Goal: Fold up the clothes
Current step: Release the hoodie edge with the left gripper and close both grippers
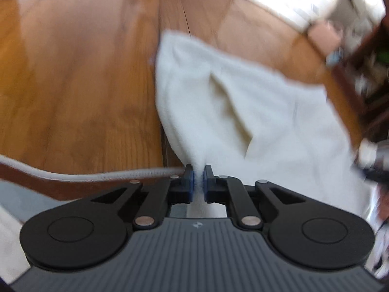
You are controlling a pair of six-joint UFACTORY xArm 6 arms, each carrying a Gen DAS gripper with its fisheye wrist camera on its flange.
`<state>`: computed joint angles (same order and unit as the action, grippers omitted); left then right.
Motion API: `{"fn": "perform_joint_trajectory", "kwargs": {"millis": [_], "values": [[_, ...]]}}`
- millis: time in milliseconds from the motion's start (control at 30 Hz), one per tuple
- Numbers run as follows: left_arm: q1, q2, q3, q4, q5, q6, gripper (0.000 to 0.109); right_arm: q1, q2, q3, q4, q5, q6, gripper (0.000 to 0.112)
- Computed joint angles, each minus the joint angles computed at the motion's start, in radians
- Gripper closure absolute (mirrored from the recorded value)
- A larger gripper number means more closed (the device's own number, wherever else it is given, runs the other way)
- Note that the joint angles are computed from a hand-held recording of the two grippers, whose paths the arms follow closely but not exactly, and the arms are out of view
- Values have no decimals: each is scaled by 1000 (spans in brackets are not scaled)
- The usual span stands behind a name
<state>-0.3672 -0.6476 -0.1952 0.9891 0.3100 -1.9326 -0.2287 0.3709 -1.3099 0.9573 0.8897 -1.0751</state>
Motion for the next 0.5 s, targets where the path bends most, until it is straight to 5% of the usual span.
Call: {"fn": "perform_joint_trajectory", "kwargs": {"millis": [33, 100, 167, 300, 367, 433, 500], "values": [[-31, -21, -4, 12, 48, -13, 101, 24, -26, 41, 13, -81, -56, 109], [-70, 12, -32, -21, 104, 31, 101, 75, -81, 126, 128, -275, -158, 110], [-73, 119, -67, -138, 124, 140, 100, 106, -101, 153, 176, -369, -212, 111], [-125, 129, -114, -275, 282, 261, 88, 164, -62, 175, -97, -635, -80, 112], [-160, 124, -151, -292, 405, 258, 71, 133, -45, 135, -111, -574, 28, 107], [-124, 78, -122, -259, 387, 224, 73, 87, -38, 73, -18, -412, 28, 99], [-58, 33, -96, -213, 349, 201, 70, 74, -17, 18, -2, -326, 55, 76]]}}
